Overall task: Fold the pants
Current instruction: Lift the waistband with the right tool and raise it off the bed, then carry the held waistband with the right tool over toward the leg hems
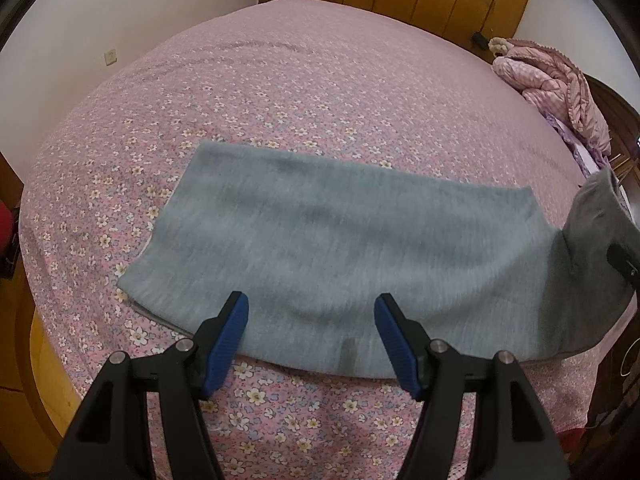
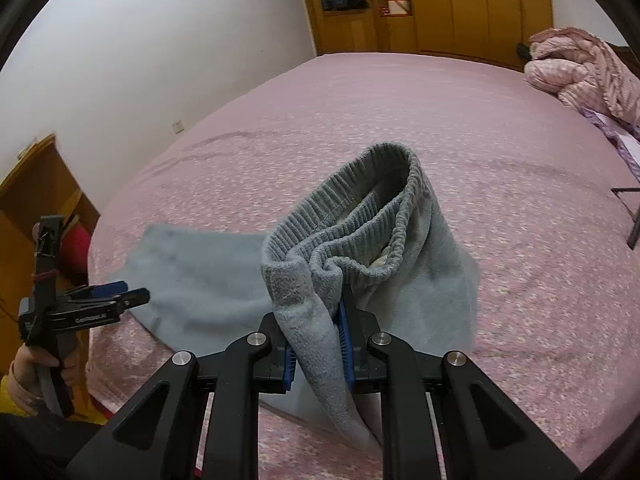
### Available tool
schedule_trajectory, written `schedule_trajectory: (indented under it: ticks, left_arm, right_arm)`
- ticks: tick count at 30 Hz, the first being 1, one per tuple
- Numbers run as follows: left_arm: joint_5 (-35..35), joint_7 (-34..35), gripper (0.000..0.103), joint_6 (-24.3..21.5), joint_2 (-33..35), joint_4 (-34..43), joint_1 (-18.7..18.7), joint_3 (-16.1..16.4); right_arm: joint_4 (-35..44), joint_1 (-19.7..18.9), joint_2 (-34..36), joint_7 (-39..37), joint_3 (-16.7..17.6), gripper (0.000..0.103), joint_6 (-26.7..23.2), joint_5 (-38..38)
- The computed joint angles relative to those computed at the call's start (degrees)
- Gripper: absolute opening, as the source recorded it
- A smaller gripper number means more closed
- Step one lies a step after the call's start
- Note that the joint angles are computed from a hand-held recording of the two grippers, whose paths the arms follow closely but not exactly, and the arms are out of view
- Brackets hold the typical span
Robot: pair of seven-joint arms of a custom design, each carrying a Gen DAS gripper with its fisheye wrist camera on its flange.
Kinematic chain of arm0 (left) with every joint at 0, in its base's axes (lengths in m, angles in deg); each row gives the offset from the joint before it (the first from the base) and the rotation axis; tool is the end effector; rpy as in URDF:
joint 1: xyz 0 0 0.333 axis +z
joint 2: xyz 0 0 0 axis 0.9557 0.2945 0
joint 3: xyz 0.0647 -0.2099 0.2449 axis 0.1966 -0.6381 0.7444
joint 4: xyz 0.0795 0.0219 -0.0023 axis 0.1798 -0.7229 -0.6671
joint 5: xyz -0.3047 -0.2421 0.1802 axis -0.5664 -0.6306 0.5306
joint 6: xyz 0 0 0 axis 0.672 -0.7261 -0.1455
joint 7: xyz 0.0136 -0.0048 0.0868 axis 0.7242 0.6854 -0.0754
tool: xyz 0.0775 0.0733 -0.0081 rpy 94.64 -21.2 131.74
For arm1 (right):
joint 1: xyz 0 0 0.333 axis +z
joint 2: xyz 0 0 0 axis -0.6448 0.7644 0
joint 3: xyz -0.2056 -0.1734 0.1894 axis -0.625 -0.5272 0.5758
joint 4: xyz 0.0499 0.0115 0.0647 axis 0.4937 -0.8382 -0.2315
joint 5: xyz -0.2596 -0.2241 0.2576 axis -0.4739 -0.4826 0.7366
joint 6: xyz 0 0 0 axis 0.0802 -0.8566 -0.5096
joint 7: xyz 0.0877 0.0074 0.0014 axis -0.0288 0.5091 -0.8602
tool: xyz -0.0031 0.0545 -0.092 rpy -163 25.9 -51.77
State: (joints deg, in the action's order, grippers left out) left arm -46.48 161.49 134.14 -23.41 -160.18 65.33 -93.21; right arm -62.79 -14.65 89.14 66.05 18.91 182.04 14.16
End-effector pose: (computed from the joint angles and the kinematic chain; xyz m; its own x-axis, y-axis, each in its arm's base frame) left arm 0.6643 -0.1465 0.3512 -0.0849 -0.9869 0.1370 -0.8723 0.0072 -0.4889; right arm 0.7200 0.3795 0.4708 0.0899 -0.9724 -0.2154 -0.7588 0.0732 -0.6472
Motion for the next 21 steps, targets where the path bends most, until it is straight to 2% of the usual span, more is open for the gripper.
schedule_trajectory:
  ticks: [7, 21]
  left_arm:
    - [-0.8, 0.6, 0.069, 0.3, -0.2, -0.3, 0.7, -0.1]
    - [-3.0, 2.1, 0.069, 0.6, -0.7, -1.1, 2.0, -0.4]
  right_arm:
    - [4.2, -0.6, 2.9, -5.3, 2.5, 0.019, -0.9, 2.8]
    - [15.2, 1.1, 9.7, -12.2, 3.1, 0.019, -4.7, 6.9]
